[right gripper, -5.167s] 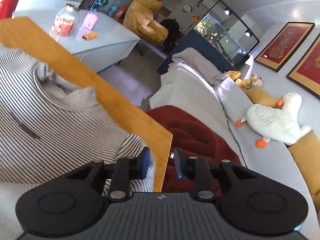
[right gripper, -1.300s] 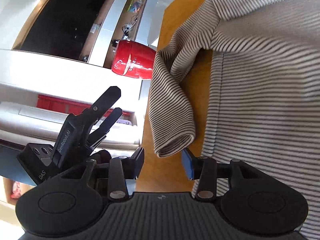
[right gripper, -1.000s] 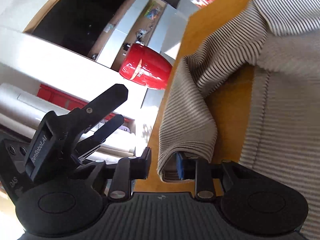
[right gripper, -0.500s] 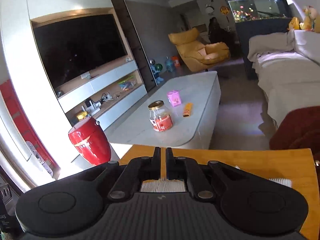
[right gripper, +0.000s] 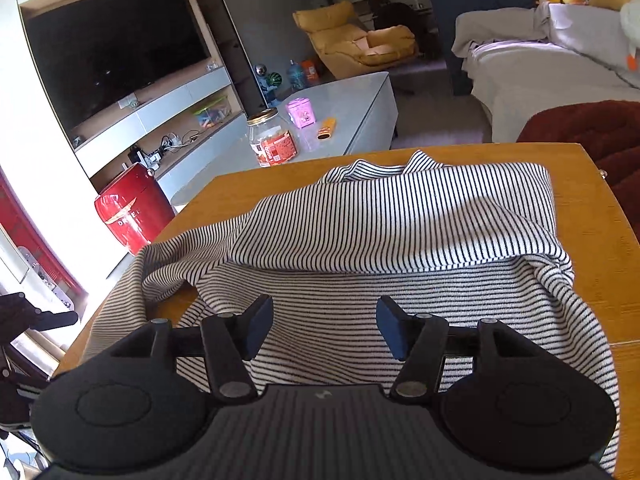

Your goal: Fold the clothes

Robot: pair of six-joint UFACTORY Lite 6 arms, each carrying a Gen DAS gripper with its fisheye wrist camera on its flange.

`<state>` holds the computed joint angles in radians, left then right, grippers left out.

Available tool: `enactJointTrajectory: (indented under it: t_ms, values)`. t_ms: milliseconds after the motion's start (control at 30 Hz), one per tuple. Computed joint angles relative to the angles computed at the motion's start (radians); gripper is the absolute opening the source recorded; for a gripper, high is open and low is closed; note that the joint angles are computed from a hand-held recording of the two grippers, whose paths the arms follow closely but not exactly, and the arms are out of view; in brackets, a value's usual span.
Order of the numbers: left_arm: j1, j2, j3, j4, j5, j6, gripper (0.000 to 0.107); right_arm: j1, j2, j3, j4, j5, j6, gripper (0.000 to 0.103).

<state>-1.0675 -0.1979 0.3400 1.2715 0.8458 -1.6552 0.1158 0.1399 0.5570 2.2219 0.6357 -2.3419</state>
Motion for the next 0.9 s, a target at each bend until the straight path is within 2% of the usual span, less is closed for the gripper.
enactJointTrajectory:
  t_ms: [33, 67, 167, 267, 367, 467, 633, 800, 900]
  values:
    - [0.036, 0.002, 0.004, 0.016, -0.028, 0.000, 0.027, -0.006, -0.010, -0.023, 0.029, 0.007, -0.043, 0.060]
    - [0.072, 0.005, 0.008, 0.032, -0.056, 0.000, 0.008, -0.012, -0.020, -0.046, 0.058, 0.016, -0.086, 0.061]
    - [0.249, -0.105, 0.042, 0.007, -0.200, 0.082, 0.006, -0.049, -0.074, -0.138, 0.156, 0.075, -0.259, 0.074]
    - [0.466, -0.199, 0.172, -0.169, -0.376, 0.267, 0.006, -0.137, -0.092, -0.214, 0.143, 0.176, -0.345, 0.079]
    - [0.535, -0.142, 0.388, -0.246, -0.415, 0.302, 0.006, -0.265, -0.056, -0.229, 0.023, 0.282, -0.287, 0.081]
    - [0.548, 0.009, 0.639, -0.247, -0.458, 0.273, 0.006, -0.345, -0.004, -0.205, -0.055, 0.354, -0.213, 0.083]
    - [0.468, 0.360, 1.061, -0.202, -0.470, 0.266, 0.006, -0.435, 0.070, -0.174, -0.142, 0.441, -0.167, 0.086]
    - [0.390, 0.721, 1.484, -0.475, -0.465, 0.546, 0.006, -0.469, 0.110, -0.164, -0.162, 0.496, -0.153, 0.091]
    - [0.366, 0.921, 1.728, -0.704, -0.466, 0.740, 0.006, -0.481, 0.123, -0.163, -0.168, 0.518, -0.145, 0.094]
